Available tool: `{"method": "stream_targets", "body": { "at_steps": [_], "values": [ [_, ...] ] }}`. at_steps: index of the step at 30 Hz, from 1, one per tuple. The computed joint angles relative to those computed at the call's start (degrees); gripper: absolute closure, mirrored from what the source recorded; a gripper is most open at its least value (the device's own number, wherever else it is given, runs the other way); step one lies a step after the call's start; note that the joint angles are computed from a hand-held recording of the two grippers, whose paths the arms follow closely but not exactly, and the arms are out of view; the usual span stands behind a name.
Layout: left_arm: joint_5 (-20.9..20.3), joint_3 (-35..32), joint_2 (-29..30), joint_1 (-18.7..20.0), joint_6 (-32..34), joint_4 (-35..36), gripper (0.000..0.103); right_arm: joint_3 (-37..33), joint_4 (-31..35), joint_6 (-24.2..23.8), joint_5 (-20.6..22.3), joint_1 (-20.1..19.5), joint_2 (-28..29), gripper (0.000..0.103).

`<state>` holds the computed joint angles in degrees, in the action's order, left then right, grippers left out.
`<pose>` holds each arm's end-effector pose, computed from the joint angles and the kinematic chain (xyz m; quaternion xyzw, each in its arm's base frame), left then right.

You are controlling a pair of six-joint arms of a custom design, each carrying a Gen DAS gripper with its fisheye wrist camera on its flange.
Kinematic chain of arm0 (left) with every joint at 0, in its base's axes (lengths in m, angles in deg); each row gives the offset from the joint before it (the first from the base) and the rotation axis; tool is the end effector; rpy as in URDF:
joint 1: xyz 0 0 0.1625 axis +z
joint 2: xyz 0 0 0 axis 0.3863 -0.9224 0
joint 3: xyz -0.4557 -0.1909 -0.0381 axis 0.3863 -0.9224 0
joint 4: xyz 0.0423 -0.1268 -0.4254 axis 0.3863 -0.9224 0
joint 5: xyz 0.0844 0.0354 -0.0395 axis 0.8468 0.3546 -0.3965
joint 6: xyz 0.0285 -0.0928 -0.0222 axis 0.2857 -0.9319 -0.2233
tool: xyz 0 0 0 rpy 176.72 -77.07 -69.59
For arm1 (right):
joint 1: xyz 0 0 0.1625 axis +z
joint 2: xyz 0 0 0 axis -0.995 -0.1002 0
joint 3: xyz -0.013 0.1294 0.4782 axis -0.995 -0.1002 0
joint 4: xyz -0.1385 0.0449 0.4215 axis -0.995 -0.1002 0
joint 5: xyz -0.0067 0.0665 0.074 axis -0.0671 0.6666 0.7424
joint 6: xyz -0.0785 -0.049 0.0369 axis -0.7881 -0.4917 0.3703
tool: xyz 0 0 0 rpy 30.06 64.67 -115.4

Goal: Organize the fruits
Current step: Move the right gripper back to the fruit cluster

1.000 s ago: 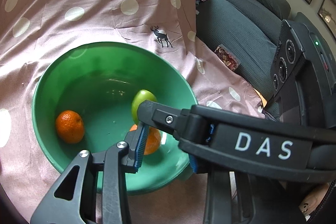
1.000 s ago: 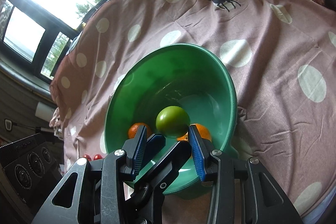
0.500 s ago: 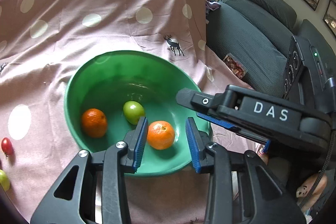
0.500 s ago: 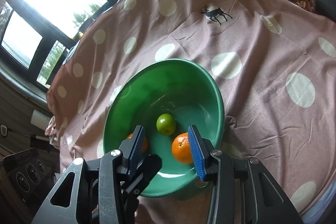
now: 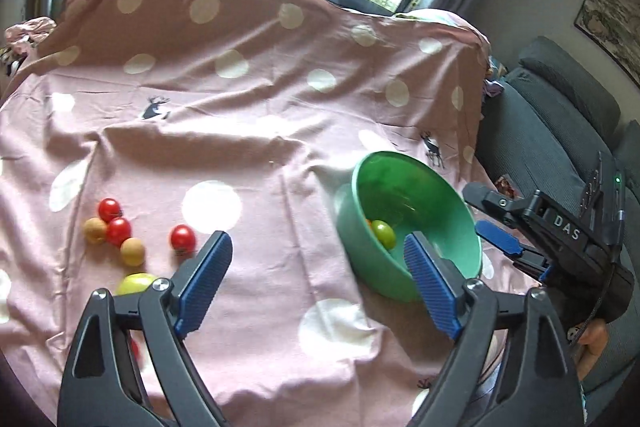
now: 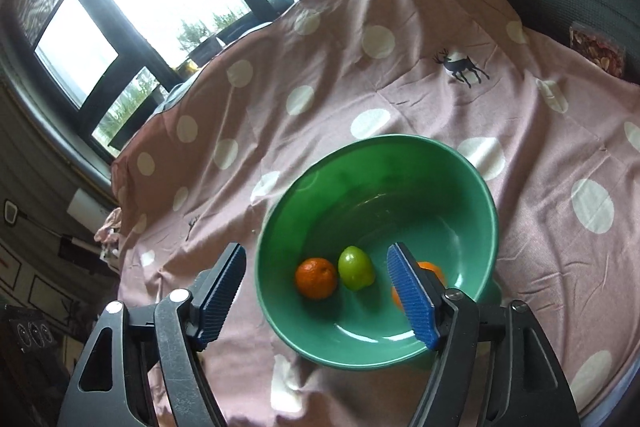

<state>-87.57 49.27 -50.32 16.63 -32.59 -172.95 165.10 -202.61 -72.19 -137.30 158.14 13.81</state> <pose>-0.2735 -0.4332 0.0319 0.3248 0.9231 -0.2003 0.0483 0.0184 -0.3313 0.2374 -0.1422 -0.7955 0.5519 0.2057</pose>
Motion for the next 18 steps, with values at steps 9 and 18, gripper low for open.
{"method": "stream_targets", "body": {
  "at_steps": [9,18],
  "values": [
    [8.9,1.9,-4.1,5.0,-2.2,0.9,0.012,-5.5,-1.7,-5.5,-6.0,8.6,7.8,0.018],
    [9.8,1.4,-5.6,10.6,-2.2,2.9,0.012,-10.3,5.3,-9.2,-8.3,12.1,12.7,0.017]
  ]
}}
